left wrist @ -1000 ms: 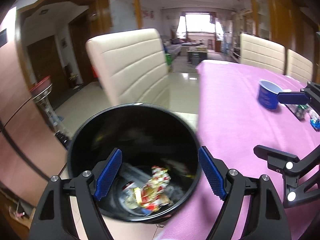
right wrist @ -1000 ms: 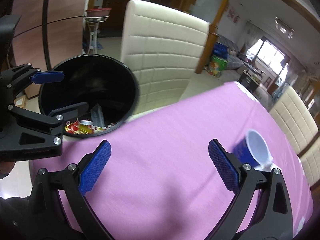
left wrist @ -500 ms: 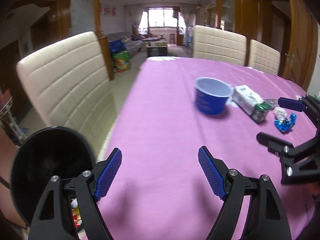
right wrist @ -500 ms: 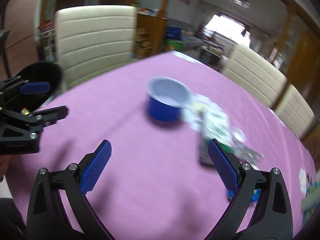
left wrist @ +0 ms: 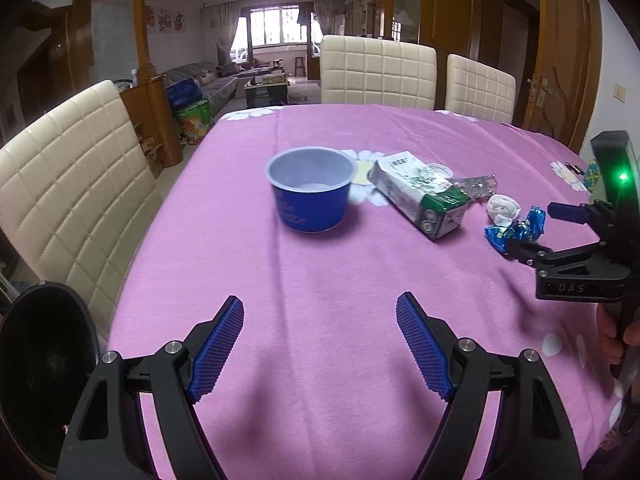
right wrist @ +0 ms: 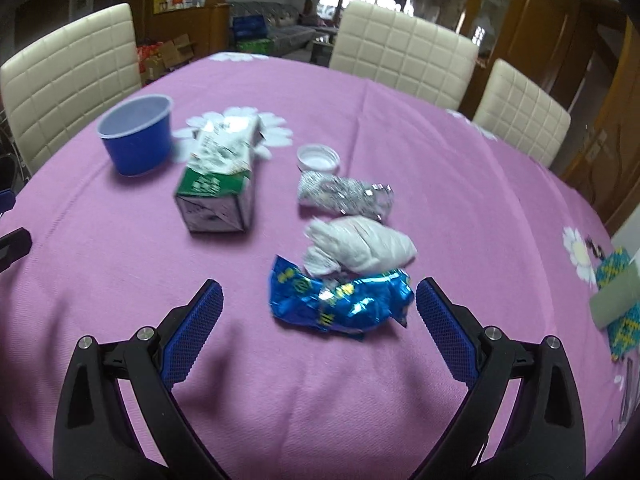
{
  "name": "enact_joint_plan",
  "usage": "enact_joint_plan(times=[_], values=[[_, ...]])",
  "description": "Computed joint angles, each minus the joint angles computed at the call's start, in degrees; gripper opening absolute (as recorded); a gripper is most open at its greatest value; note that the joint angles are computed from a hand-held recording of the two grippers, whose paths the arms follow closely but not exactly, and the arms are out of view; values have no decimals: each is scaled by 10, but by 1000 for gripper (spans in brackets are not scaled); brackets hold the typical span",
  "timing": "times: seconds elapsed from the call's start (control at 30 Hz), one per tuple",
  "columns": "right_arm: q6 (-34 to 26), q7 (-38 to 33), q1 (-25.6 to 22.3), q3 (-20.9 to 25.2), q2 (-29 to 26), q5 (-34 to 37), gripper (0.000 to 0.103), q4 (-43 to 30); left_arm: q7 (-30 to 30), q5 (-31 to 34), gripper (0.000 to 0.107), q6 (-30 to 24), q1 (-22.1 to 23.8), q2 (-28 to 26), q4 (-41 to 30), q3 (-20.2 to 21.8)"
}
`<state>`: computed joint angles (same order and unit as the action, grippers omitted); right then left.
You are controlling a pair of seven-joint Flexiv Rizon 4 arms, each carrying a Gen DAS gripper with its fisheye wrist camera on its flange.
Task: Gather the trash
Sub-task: 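Grasp the blue foil wrapper with right tool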
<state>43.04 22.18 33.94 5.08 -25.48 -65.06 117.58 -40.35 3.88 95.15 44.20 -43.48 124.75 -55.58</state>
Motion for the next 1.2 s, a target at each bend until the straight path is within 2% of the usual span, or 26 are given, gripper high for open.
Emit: enact_joint_plan(times=[0.07, 0.13, 0.27, 0.4, 0.53, 0.6, 0.83, 1.07, 1.13, 1.2], values=[[14, 6, -6, -1, -2, -2, 94, 6, -1, 1, 77, 2, -13, 3, 0, 5], [28, 6, -11, -2, -8, 1, 83, 5, -3, 3, 77, 9, -32, 8, -2, 16], [62, 25, -19, -12, -8, -17, 75, 18, -1, 3, 77, 2, -56, 13, -8, 25], [49, 36, -14, -10, -1, -21, 68, 23, 5, -9, 77, -16, -73, 14, -15, 23], [27, 62, -14, -7, 18, -31, 67, 40, 7, -42, 77, -42, -100, 10, -31, 22], [26, 75, -20, -3, 27, -38, 67, 50, 4, -52, 77, -33, -130, 11, -41, 40], [9, 89, -35, 9, 48, -43, 67, 70, -9, -66, 77, -17, -272, 25, -90, 148], [21, 109, -48, 13, 55, -57, 67, 80, -30, -90, 77, -2, -372, 24, -130, 228], [24, 112, -50, 14, 54, -61, 67, 80, -39, -95, 77, -9, -388, 22, -141, 246], [29, 111, -51, 14, 52, -64, 67, 78, -40, -104, 77, -29, -385, 20, -148, 245]])
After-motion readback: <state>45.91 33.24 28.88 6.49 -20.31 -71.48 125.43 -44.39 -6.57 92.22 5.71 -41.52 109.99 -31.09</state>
